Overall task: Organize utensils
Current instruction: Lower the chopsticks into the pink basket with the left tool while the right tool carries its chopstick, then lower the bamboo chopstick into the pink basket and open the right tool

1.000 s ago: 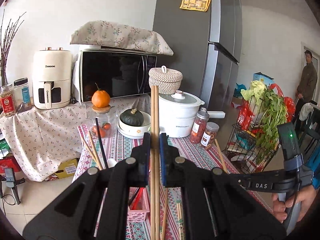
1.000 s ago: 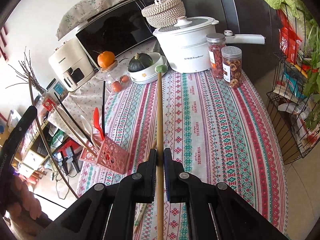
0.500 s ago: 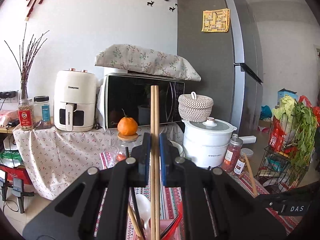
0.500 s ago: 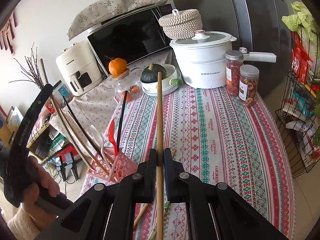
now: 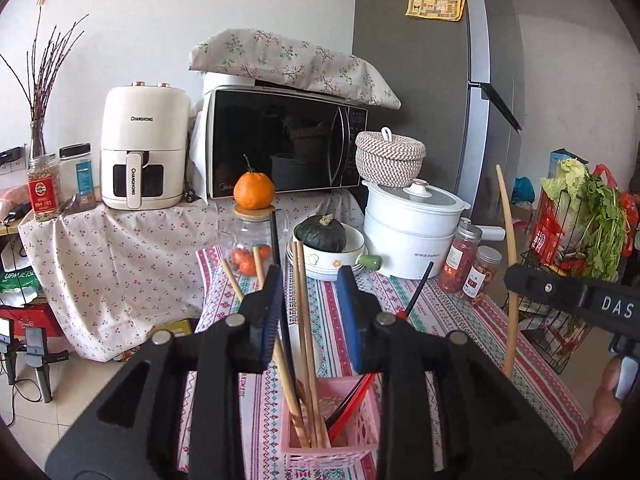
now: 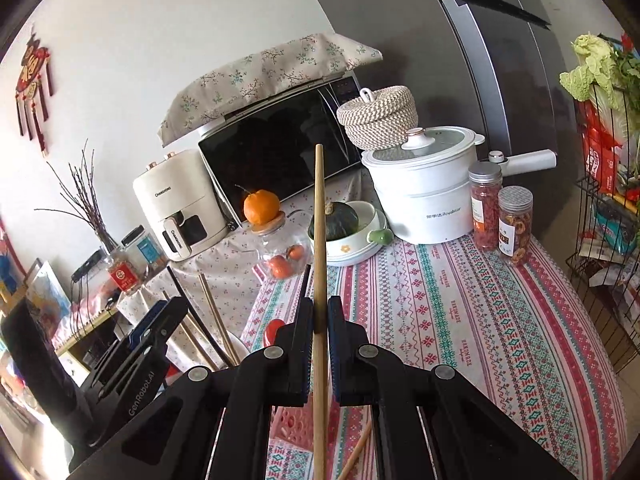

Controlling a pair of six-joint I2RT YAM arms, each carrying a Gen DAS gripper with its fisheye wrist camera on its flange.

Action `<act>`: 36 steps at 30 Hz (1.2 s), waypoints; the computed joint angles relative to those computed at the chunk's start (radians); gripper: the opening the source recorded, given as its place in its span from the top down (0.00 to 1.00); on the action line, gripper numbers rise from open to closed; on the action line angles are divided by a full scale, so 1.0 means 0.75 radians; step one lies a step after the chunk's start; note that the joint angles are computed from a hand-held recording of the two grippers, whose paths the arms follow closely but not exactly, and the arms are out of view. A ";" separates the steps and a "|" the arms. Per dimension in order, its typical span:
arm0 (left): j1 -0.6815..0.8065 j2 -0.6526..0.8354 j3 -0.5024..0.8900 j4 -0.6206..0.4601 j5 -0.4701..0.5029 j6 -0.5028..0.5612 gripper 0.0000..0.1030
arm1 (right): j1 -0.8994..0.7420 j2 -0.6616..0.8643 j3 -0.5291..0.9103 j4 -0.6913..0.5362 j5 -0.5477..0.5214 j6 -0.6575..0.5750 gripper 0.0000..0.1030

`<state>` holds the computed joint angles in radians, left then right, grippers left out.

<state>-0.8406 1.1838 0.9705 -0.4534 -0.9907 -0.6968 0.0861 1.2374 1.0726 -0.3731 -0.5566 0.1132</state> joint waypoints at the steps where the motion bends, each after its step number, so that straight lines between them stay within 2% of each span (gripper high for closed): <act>1: -0.015 -0.016 0.022 -0.077 0.006 -0.041 0.63 | 0.023 -0.022 -0.026 0.050 0.017 0.034 0.93; 3: -0.040 -0.041 0.067 -0.247 0.018 -0.135 0.50 | 0.080 -0.071 -0.080 0.153 0.064 0.100 0.93; 5: -0.053 -0.057 0.117 -0.439 0.058 -0.245 0.43 | 0.159 -0.109 -0.124 0.243 0.145 0.151 0.93; 7: -0.033 -0.041 0.180 -0.661 0.155 -0.365 0.42 | 0.254 -0.134 -0.162 0.319 0.248 0.185 0.93; 10: 0.041 -0.042 0.205 -0.837 0.367 -0.437 0.42 | 0.407 -0.138 -0.203 0.414 0.444 0.196 0.93; 14: 0.096 -0.125 0.114 -0.862 0.540 -0.481 0.42 | 0.565 -0.108 -0.249 0.537 0.684 0.179 0.93; 21: 0.113 -0.175 0.074 -0.895 0.591 -0.478 0.42 | 0.709 -0.037 -0.318 0.719 0.984 0.084 0.93; 31: 0.115 -0.141 0.102 -0.881 0.601 -0.448 0.40 | 0.685 -0.024 -0.345 0.664 0.950 0.146 0.92; 32: 0.108 -0.136 0.106 -0.883 0.598 -0.450 0.38 | 0.680 -0.041 -0.350 0.647 0.935 0.149 0.88; 36: 0.096 -0.120 0.114 -0.873 0.608 -0.446 0.31 | 0.623 -0.125 -0.346 0.548 0.798 0.163 0.56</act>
<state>-0.7684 1.0939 1.0564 -1.1082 -0.5347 -1.0316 0.5536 1.1433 0.8129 0.0379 0.0422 0.2356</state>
